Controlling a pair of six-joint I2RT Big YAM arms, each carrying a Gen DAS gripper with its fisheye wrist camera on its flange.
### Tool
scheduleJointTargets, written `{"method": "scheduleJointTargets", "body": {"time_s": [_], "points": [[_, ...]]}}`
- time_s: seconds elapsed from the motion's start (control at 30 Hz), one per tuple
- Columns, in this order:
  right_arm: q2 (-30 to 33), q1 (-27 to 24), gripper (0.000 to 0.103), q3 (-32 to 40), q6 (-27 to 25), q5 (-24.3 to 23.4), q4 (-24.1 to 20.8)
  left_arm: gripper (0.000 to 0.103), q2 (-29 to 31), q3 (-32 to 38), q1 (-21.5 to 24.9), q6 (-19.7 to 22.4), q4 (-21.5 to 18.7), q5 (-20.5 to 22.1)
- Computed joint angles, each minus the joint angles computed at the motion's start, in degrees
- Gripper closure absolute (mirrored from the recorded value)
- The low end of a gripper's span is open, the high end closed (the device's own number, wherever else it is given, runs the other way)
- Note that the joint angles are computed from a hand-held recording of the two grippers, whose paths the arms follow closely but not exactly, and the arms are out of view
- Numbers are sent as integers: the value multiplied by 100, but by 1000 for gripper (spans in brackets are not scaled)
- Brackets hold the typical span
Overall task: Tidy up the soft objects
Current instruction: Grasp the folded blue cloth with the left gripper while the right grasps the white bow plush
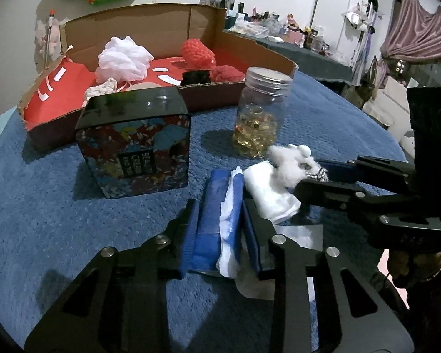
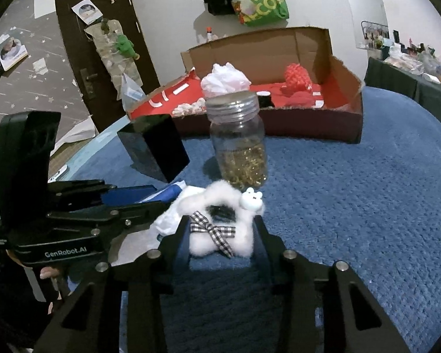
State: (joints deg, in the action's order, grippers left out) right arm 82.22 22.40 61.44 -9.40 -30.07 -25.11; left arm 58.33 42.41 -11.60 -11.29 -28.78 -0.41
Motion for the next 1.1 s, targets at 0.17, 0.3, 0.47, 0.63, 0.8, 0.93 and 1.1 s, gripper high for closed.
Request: {"method": "scheduleJointTargets", "body": {"time_s": [0.17, 0.3, 0.47, 0.63, 0.8, 0.93, 1.1], "points": [[-187, 38, 60, -132, 29, 130, 148, 76, -166, -68, -21, -54, -17, -70], [-306, 48, 60, -211, 43, 170, 232, 77, -285, -98, -12, -66, -35, -102], [-335, 63, 60, -230, 24, 190, 214, 80, -380, -119, 7, -64, -48, -97], [-346, 71, 60, -241, 3, 219, 210, 80, -367, -128, 7, -66, -92, -128], [-356, 68, 60, -246, -41, 300, 181, 78, -345, -142, -12, -82, -93, -177], [-328, 71, 59, -264, -157, 554, 114, 45, -240, -108, -42, -122, -196, -321], [-343, 96, 56, -388, -294, 838, 190, 37, -189, -145, -34, -193, -94, -406]]}}
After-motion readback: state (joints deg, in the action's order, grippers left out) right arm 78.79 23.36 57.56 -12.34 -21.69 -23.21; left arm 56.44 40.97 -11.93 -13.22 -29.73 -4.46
